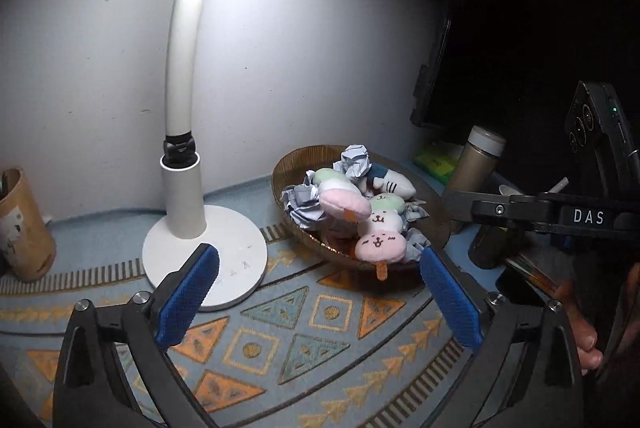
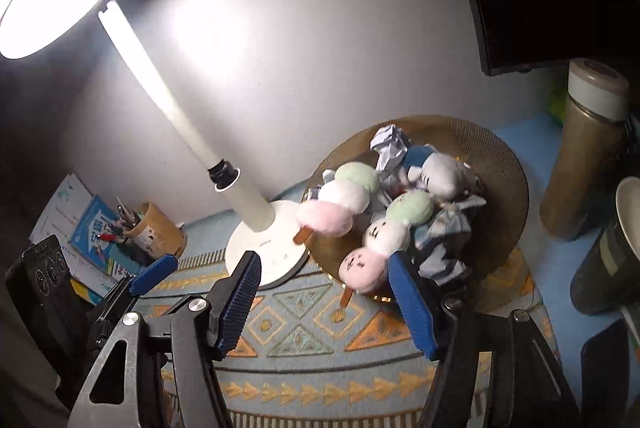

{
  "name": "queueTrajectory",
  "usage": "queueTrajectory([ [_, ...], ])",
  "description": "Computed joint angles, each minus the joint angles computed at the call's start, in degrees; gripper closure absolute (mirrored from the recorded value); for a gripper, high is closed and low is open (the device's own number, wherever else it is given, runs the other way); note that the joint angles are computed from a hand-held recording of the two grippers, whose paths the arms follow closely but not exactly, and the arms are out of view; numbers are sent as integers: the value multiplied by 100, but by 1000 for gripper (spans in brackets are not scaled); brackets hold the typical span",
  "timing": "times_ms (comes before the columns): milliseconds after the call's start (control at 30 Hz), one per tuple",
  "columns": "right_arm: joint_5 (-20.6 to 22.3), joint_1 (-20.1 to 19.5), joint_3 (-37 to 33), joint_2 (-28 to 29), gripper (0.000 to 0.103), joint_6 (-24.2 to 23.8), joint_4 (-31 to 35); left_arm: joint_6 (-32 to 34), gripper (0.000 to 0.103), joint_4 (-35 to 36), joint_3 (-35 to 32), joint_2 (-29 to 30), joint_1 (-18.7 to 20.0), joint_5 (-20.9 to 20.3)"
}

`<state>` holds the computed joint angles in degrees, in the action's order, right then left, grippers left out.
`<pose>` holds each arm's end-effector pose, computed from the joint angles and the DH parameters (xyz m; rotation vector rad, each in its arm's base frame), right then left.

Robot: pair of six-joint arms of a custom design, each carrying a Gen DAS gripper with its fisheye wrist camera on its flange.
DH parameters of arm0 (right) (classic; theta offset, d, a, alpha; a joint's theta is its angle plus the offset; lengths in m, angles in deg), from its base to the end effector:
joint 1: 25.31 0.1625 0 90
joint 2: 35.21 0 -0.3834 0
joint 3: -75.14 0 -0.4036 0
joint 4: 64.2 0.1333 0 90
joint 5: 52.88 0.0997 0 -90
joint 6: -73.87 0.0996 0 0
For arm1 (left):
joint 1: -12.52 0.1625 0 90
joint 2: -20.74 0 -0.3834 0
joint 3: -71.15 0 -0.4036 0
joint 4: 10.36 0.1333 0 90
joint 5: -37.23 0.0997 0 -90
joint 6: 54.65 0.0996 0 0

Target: Organize objects

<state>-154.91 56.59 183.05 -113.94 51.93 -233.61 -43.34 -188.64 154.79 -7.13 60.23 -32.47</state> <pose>0.0317 -0.5762 0.3560 0.1798 -2.5124 1.0703 -0.3470 -0.6310 -0.0172 1.1364 2.5750 -0.9242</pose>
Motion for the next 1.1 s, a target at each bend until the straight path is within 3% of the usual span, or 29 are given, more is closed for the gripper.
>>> queueTrajectory([
  [100,-153,32,627,-195,28,123,-302,-88,1,-390,1125,-614,-123,514],
  [200,-357,19,1115,-63,17,87,-713,-321,1,-718,1974,-1086,-262,1512],
  [300,-823,46,1217,549,16,-28,-1220,-639,1,-1154,2521,-1241,-300,2617],
  [367,-1292,93,1136,1047,16,-269,-1631,-910,1,-1046,2697,-1268,-247,3076],
  [467,-1442,70,924,1411,16,-414,-1588,-1041,1,-663,2778,-1342,-26,2831],
  [633,-1743,168,685,1811,16,-662,-1945,-1307,1,-472,2413,-1046,142,3073],
  [733,-1871,215,536,1982,16,-791,-1956,-1923,1,117,2129,-929,235,3169],
  [900,-2415,348,247,2456,16,-1816,-2624,-2377,1,614,1855,-878,381,2717],
  [1100,-2061,234,260,2356,12,-1778,-2423,-2750,1,1132,1516,-635,416,3017],
])
